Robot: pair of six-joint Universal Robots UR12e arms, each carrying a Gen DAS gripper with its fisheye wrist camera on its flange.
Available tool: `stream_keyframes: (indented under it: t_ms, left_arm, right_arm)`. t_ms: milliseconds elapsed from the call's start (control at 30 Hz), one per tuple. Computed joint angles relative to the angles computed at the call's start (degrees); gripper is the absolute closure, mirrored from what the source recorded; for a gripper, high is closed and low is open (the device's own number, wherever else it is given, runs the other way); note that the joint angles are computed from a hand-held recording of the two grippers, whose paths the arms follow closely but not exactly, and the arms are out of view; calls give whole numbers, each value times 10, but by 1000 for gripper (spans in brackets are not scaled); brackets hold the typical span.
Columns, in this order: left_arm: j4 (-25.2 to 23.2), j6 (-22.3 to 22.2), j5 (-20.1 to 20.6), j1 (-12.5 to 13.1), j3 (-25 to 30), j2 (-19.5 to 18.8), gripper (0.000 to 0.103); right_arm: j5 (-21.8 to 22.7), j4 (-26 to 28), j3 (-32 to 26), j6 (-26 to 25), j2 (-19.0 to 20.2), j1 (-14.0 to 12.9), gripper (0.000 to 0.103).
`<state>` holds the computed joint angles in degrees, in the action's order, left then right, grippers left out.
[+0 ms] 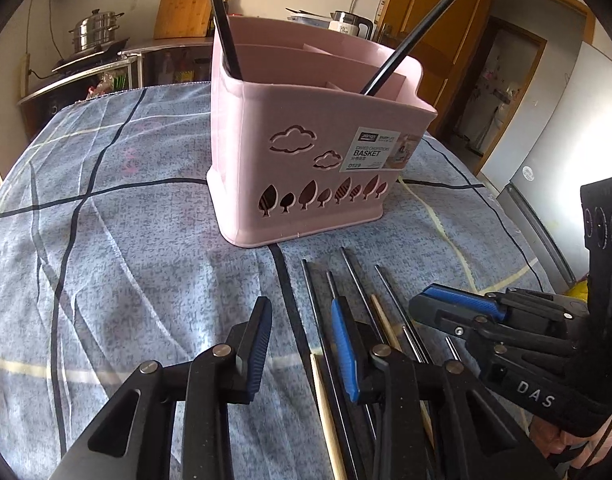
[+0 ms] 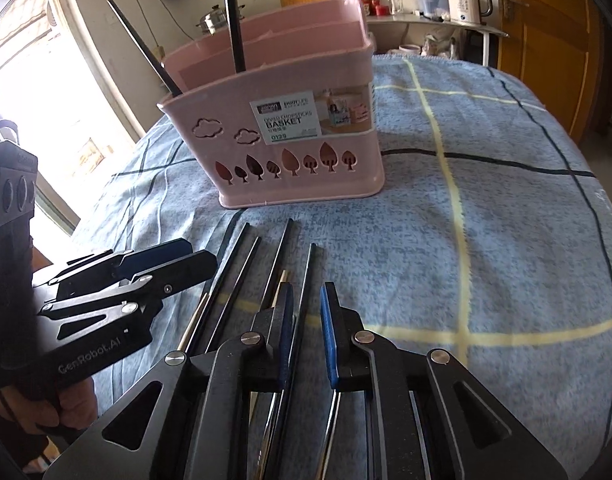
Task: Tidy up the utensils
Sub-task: 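Move both tools back down to the remaining chopsticks on the cloth, then close the left tool on a black chopstick while the right tool grasps another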
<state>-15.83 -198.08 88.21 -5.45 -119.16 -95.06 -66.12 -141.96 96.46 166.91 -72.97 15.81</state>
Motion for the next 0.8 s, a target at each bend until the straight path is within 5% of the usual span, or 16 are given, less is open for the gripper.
stream_keyframes:
  t_ms: [433,800]
  left_arm:
    - [-27,20,10,-4,18,-17,78]
    - [-67,40,76,-31,44,-30,85]
  right_arm:
    - [-19,19,-21,-6,18,8,96]
    - [-31,21,-22,-6,19,9,97]
